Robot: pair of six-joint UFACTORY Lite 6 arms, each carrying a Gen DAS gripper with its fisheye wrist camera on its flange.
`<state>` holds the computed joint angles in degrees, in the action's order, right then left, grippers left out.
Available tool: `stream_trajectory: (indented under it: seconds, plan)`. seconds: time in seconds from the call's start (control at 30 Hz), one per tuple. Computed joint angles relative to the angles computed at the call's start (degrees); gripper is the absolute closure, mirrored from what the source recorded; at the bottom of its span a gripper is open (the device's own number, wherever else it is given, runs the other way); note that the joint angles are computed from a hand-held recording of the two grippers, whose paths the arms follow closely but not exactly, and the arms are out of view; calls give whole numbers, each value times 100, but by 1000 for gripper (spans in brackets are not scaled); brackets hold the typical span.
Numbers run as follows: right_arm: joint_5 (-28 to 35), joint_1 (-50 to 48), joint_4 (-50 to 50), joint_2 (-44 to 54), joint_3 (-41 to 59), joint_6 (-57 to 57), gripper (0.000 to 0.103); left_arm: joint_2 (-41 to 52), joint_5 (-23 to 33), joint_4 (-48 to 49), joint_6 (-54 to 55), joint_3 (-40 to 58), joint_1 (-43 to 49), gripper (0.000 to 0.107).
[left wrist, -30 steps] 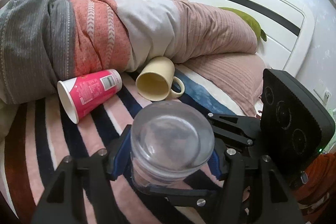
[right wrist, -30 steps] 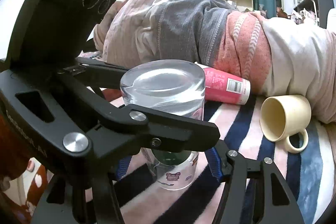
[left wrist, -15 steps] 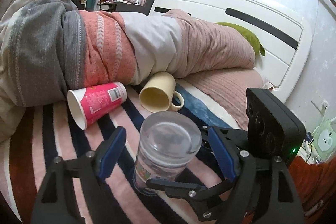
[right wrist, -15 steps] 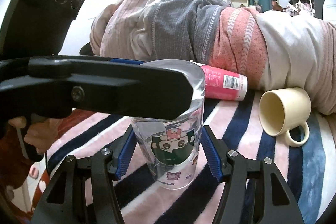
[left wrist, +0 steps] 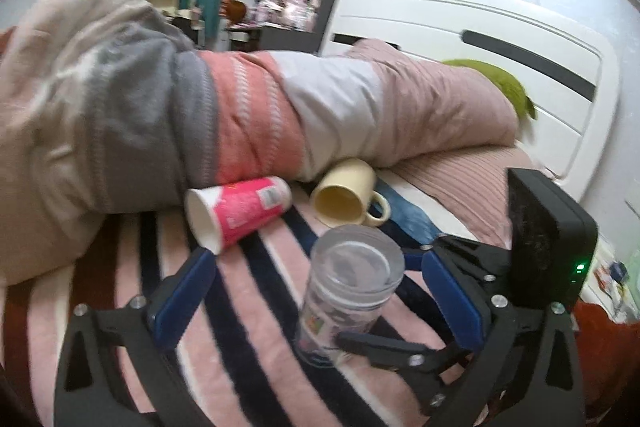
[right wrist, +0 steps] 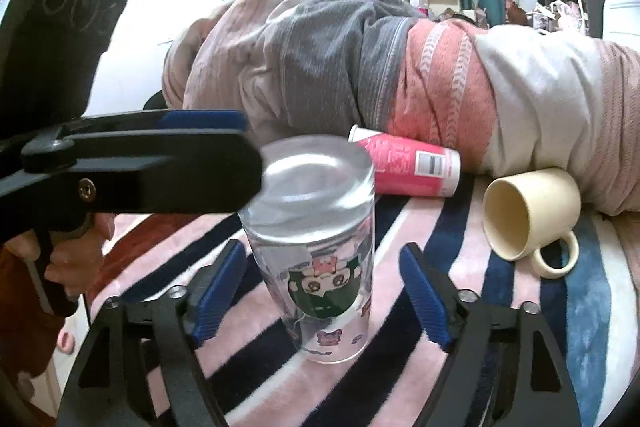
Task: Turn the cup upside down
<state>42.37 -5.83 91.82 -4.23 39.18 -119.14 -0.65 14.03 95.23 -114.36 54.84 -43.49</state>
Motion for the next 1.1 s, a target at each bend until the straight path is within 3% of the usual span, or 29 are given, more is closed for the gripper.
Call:
stream_trajectory:
  seconds: [0.07,0.17,0.2,0.3,0.4,0.67,1.1]
  plan:
    - [-24,-71,-212,-304,-84,211,18,-259,748,-1155,897,-40,-357,4]
    - [181,-365,-888,-912,-206,913,8,-491,1854,-2020,1414,20,-874,4]
    - [270,-494,-1060,-1105,-244,1106,3,-543,2090,-2225,1535,50,-985,4]
    - [300,-835,-1968,-1842,-319,2102,2,-668,2707,-2972,1908,183,-1263,4]
    - [357,-1134,-2789,-2243,-256,2938,2,-729,2994,-3387,2069,223,-1414,4]
    - [1777,-2272,-3338,-2564,60,3431,2,-890,3300,-3666,2084,238,-1732,4]
    - [2185,-2589,-3377,-2763,176,3484,2,-835,3437,-3771,2171,390,-1809,4]
